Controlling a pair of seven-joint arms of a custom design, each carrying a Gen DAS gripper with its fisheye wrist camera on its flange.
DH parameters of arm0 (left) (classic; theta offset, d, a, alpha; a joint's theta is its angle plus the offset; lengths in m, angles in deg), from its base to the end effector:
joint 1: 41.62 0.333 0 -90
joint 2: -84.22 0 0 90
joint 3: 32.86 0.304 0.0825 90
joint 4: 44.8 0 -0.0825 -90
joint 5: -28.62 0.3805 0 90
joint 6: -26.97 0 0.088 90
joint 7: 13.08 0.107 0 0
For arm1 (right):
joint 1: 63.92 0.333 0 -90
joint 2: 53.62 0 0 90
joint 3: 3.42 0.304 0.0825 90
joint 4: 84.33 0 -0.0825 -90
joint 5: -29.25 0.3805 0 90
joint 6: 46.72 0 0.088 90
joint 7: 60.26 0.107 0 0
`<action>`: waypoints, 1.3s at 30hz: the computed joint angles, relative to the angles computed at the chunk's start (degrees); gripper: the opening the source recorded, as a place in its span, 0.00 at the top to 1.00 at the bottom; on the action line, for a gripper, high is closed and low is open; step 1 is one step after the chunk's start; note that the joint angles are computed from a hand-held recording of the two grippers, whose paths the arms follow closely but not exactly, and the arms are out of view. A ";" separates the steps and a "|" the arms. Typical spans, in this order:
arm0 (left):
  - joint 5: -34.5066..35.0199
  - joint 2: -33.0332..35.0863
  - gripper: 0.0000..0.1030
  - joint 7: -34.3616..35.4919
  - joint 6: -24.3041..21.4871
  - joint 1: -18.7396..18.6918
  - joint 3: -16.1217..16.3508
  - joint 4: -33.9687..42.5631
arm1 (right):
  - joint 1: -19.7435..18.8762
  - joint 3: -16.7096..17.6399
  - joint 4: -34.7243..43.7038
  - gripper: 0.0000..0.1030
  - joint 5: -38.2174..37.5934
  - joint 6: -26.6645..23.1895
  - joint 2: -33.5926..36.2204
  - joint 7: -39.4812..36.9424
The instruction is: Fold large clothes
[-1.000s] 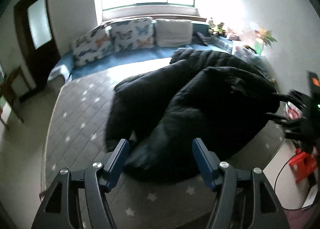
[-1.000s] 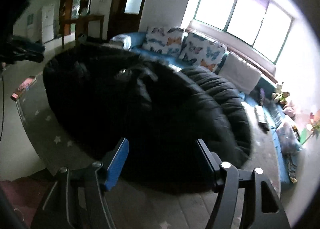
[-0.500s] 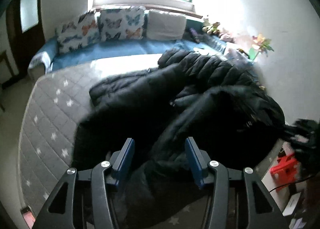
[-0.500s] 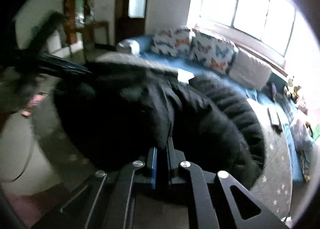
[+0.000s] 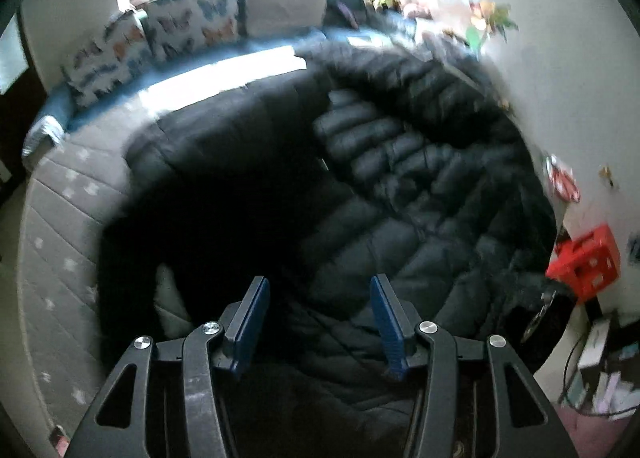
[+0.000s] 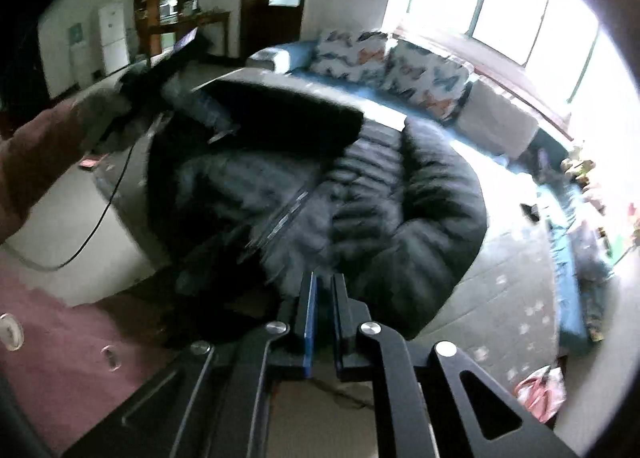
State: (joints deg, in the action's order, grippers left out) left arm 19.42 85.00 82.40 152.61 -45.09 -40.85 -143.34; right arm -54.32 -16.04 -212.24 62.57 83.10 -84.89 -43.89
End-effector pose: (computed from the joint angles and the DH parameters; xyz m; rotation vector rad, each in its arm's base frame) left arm 0.5888 -0.1247 0.5993 -1.7851 2.2560 -0.6484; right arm 0.4356 -0.0292 0.6314 -2.2646 0.6909 -0.5655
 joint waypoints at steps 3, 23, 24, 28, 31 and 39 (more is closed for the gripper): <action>0.49 0.20 0.47 0.75 -0.17 -0.77 -0.66 -2.86 | 1.33 -0.03 4.01 0.88 2.72 0.71 5.10 0.31; 19.03 -3.92 0.15 -4.06 6.31 -1.07 -1.74 -1.14 | -5.89 10.70 19.17 0.65 -0.97 -6.70 32.60 10.53; 21.56 -0.91 0.15 -4.83 5.01 -1.24 -1.91 2.87 | -5.77 10.91 18.89 0.63 -1.20 -6.11 32.49 10.21; 30.41 9.61 0.15 -6.86 -2.33 -2.87 -0.36 16.36 | -5.69 11.02 19.34 0.62 -2.26 -5.33 32.60 9.34; 31.26 16.80 0.18 -6.24 -8.27 -3.88 1.08 24.66 | -5.98 10.85 19.98 0.62 -2.22 -6.30 32.81 9.29; 37.83 14.67 0.86 -13.76 -0.23 -4.41 4.43 14.99 | -6.18 11.06 23.75 0.62 -2.87 -8.82 33.26 10.26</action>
